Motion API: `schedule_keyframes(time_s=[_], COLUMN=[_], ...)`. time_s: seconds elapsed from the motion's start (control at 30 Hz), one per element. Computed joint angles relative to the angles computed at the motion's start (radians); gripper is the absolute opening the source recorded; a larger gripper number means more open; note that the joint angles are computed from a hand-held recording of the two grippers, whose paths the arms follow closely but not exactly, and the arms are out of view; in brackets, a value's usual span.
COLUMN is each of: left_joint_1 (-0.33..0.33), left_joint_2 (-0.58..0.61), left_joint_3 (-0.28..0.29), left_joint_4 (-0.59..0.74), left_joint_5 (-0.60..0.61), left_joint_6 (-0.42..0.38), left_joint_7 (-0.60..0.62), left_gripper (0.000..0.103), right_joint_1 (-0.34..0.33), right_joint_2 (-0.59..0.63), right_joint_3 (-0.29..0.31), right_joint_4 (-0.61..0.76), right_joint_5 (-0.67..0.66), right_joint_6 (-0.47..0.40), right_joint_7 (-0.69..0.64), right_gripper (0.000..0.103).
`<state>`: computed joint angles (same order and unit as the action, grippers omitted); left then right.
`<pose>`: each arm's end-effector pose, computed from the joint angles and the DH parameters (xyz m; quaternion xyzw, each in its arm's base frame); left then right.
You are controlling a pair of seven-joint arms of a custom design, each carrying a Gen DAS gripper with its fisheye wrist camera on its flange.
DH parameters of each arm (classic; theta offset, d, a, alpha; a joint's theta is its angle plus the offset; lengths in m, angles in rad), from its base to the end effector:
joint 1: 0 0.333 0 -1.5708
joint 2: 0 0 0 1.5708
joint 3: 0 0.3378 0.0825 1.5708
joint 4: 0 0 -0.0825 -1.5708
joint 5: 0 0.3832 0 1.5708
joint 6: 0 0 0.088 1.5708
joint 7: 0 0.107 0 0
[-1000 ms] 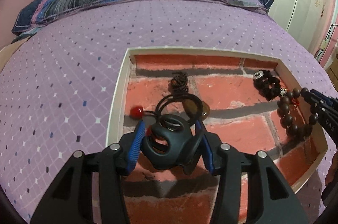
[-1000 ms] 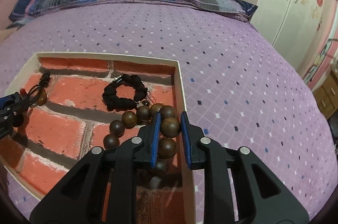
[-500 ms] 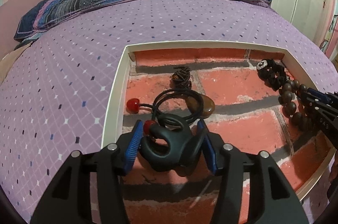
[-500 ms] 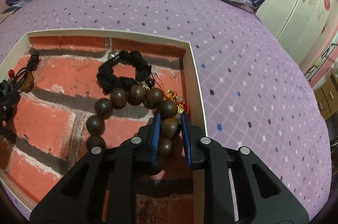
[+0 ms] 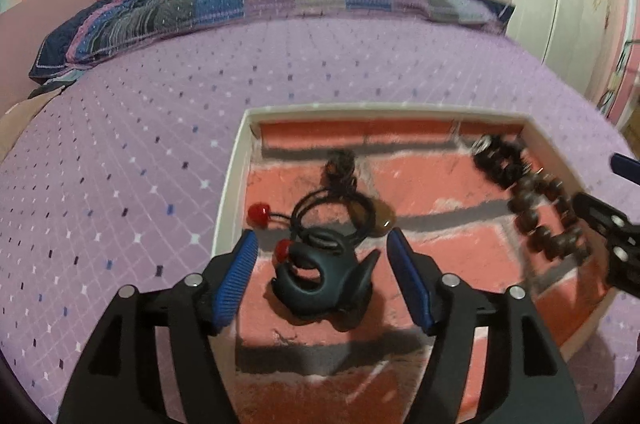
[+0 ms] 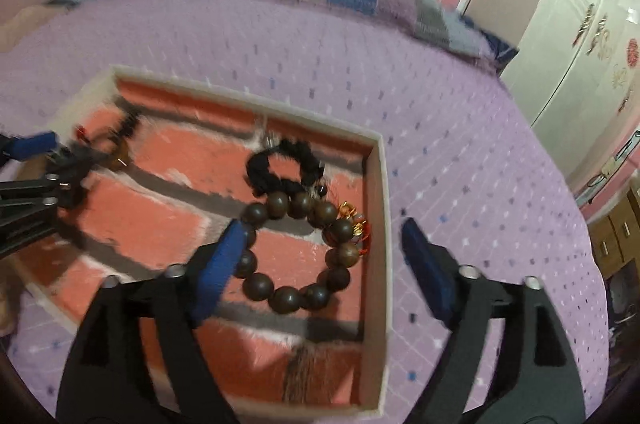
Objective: Organize jewelry
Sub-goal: 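Move the left tool to the orange scrunchie while the right tool reaches the cream scrunchie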
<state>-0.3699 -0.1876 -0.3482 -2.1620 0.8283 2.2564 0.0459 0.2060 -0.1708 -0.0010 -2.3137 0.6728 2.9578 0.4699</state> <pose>0.4005 -0.3361 0.5305 -0.7528 0.5305 -0.2321 0.3130 0.5186 0.0652 0.5202 -0.8229 0.3861 -0.2920 0.2975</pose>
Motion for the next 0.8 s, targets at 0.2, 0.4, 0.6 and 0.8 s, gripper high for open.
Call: schedule_keyframes(time_s=[0.2, 0.4, 0.6, 0.8], left_joint_1=[-0.013, -0.062, -0.116, -0.185], left_joint_2=[-0.091, -0.136, -0.233, -0.328], left_joint_3=[-0.066, -0.095, -0.125, -0.162], left_joint_4=[-0.009, 0.001, -0.046, -0.072], left_joint_5=[0.131, 0.076, -0.014, -0.118], left_joint_6=[-0.099, -0.194, -0.277, -0.373], left_joint_7=[-0.052, 0.023, 0.040, 0.026], left_gripper=[0.090, 0.091, 0.091, 0.092], right_joint_1=[0.032, -0.048, -0.147, -0.205], right_joint_2=[-0.195, -0.358, -0.463, -0.604], right_joint_3=[-0.086, -0.125, -0.128, -0.137], right_joint_4=[-0.124, -0.269, -0.354, -0.436], right_joint_5=[0.160, 0.121, 0.053, 0.010], right_joint_6=[-0.005, 0.014, -0.079, -0.175], right_joint_7=[-0.186, -0.224, -0.150, -0.101], right_gripper=[0.098, 0.098, 0.098, 0.098])
